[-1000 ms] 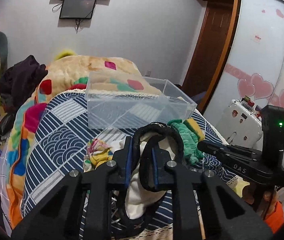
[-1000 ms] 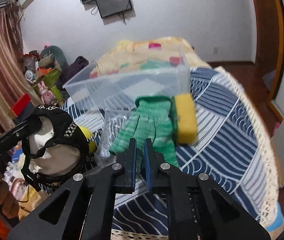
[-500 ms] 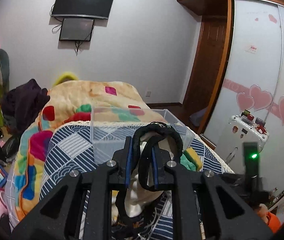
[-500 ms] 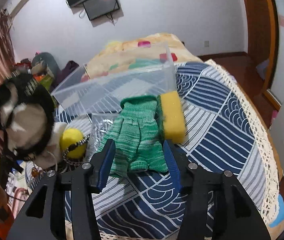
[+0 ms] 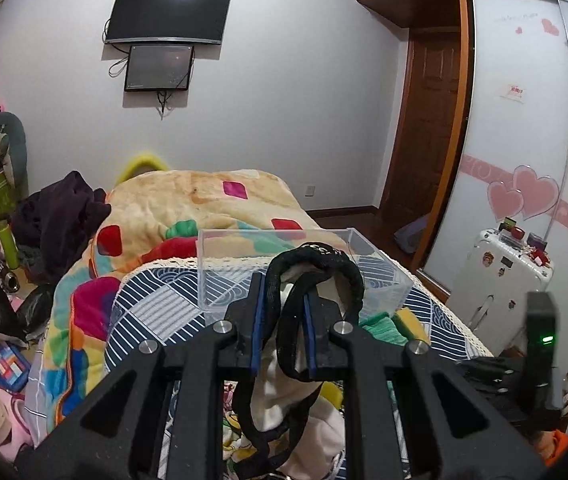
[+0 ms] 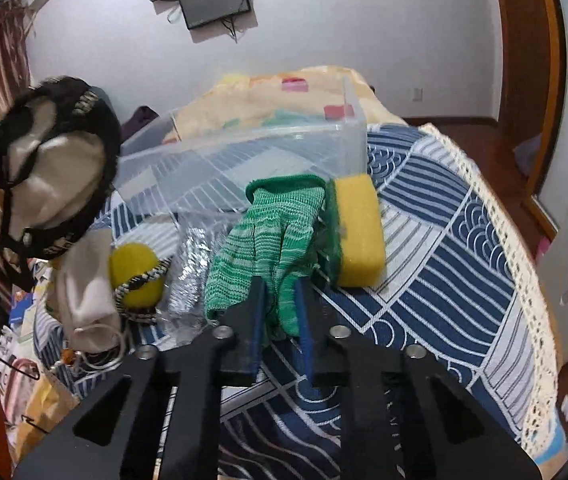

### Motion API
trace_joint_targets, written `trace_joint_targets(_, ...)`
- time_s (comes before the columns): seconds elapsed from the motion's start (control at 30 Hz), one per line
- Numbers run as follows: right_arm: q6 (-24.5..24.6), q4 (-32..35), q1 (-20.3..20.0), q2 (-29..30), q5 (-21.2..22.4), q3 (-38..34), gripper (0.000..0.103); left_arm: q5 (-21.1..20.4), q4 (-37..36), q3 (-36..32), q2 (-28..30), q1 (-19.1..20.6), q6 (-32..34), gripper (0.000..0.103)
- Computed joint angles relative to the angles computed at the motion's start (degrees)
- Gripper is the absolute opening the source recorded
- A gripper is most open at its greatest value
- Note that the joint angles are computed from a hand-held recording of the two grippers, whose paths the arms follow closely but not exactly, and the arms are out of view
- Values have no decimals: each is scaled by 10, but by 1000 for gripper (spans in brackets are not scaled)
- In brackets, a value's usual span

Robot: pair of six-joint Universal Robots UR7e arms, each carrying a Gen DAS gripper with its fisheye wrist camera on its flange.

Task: Organize soft objects
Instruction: 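Carry both items into the clear plastic box and open both tools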

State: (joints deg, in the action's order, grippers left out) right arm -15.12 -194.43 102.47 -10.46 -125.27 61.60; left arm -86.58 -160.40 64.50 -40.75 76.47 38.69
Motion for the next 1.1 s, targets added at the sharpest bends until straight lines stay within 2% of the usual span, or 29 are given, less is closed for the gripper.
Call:
trace_joint_targets(0.13,-33,-44,12,-4,4,5,6,5,9,-28,13,-3,0,16)
trace_joint_targets(0.2,-48,-46,17,-6,1,1,6,7,7,-39,19,-5,3,16)
trace_joint_targets(0.37,-84,-73,22,6,-3,-35,5,15,17,-80,40,-11,13,16)
trace_joint_targets(0.5,-78,-22,20,8,-17,-62,7,18,25,-104,53,-13,18,16)
trace_joint_targets(0.53,-55,7,17,6,-24,-63,16,20,28,-109,57,-14,20,16)
trace_joint_targets(0.57,-26,45,12,-3,-15,-55,33,22,28,-113,59,-14,21,16)
trace_joint_targets(0.63,19,86,-6,-16,32,-35,50,29,30,-121,66,-15,24,16)
trace_joint_targets(0.67,26,86,-10,-16,44,-32,51,30,34,-125,69,-15,24,16)
trace_joint_targets(0.83,51,124,-25,-6,52,-52,51,34,58,-146,81,-13,23,16)
trace_joint_targets(0.9,60,132,-30,-9,68,-50,43,38,65,-153,87,-13,21,16)
trace_joint_targets(0.97,62,139,-35,-9,76,-53,24,38,76,-164,92,-13,17,16)
trace_joint_targets(1.03,55,132,-34,-12,87,-45,10,41,79,-171,97,-13,16,16)
trace_joint_targets(1.1,38,114,-26,-6,72,-47,9,42,78,-174,98,-14,17,16)
